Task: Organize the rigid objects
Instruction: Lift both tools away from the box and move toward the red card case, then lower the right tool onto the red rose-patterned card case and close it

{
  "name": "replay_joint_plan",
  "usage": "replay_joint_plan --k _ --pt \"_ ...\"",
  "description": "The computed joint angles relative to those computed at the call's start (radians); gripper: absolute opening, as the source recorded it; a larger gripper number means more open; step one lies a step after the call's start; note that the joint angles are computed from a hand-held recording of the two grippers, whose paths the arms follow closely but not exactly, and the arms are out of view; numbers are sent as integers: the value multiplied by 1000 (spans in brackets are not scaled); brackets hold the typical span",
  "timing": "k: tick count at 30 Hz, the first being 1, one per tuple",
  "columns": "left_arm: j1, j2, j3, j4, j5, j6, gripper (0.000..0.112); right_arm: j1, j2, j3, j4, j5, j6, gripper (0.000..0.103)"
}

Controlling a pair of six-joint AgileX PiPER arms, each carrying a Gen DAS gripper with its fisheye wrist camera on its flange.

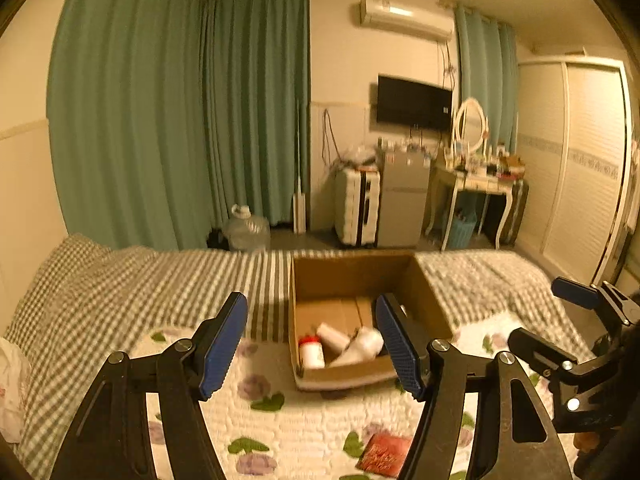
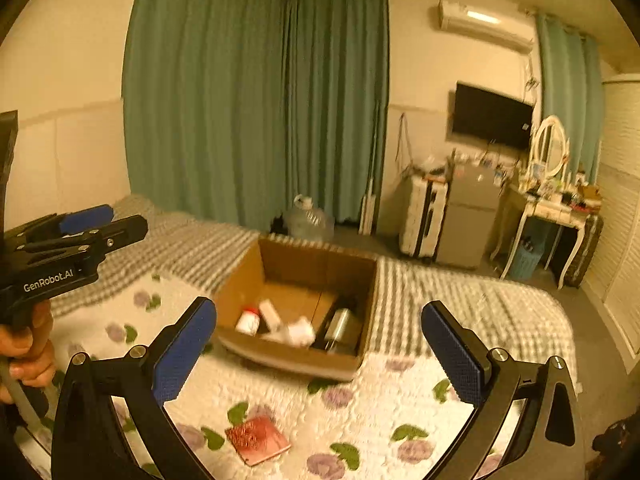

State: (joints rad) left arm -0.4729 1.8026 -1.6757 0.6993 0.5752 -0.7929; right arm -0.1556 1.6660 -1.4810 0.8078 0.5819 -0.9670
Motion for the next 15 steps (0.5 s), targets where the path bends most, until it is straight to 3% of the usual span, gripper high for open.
replay_joint_plan --k 3,6,9,11,15 --pt "7 36 12 -37 -9 24 68 18 48 1 -18 -2 0 103" --pt "34 78 11 -196 -28 131 67 40 100 -3 -54 6 4 103" --pt "50 118 17 -285 -29 200 61 50 169 -25 -97 38 12 96" --pt "62 136 25 -352 -31 250 51 56 207 -35 -128 49 30 93" --pt "77 179 34 -457 -20 338 46 75 285 -43 -185 69 59 92"
